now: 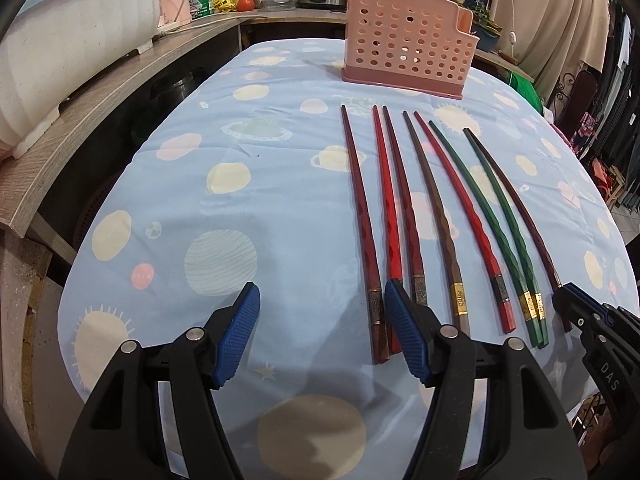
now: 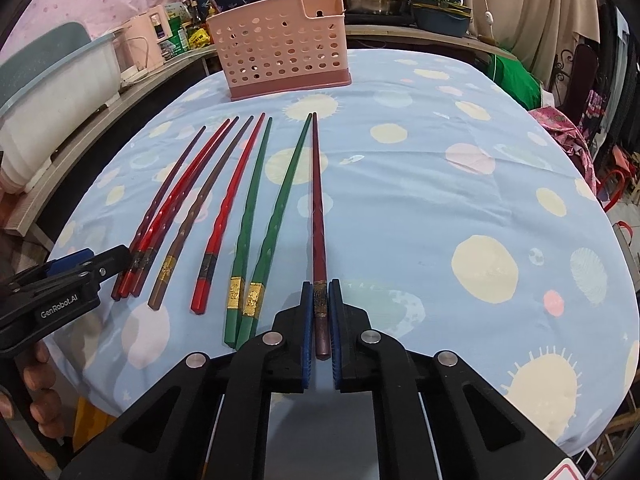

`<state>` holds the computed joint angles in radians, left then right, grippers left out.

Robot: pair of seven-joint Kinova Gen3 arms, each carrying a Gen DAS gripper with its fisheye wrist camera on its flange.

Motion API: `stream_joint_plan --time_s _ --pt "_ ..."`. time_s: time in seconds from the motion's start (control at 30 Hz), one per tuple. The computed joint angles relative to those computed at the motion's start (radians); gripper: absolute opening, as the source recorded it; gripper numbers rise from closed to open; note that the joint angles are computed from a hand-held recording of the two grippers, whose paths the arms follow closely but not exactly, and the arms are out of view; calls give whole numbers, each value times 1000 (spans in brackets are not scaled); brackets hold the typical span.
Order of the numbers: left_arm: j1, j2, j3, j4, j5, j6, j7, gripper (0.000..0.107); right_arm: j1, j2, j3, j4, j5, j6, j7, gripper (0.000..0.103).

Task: Organize utensils
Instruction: 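Grasp a maroon chopstick with the right tool while the left tool grasps a dark red chopstick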

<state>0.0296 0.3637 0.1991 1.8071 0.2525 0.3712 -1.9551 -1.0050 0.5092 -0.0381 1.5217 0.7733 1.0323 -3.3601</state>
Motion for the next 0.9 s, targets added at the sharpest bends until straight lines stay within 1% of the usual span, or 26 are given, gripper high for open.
stream_joint_plan --time_s 0.07,0.2,0.3,0.37,0.43,0.47,0.67,0.77,0.9 --pt "-3 4 4 -3 2 9 -5 59 -1 -3 0 4 1 -4 -5 7" --pt "43 -3 -28 18 -40 -26 16 57 -2 -3 -1 5 3 -4 -10 7" --pt "39 -8 -19 30 -51 -42 15 51 -1 -3 -2 7 3 -6 -12 7" --pt "37 -11 -16 35 -54 -50 16 45 -2 -2 -2 5 3 -5 -10 7" --pt "27 -11 -8 36 -52 -51 14 41 -3 -2 -2 4 3 -2 -10 7" --pt "24 -12 -6 36 -49 -51 14 36 -4 -2 -3 4 3 -2 -11 7" --pt "8 -10 -7 27 -41 -35 19 13 -5 -2 -3 4 3 -2 -11 7" --pt "-16 -7 10 17 -23 -17 -3 9 -5 -4 -4 6 2 -5 -12 7" --pt "-15 -8 3 2 -12 19 -11 8 -4 -14 -8 12 -2 -12 -15 7"
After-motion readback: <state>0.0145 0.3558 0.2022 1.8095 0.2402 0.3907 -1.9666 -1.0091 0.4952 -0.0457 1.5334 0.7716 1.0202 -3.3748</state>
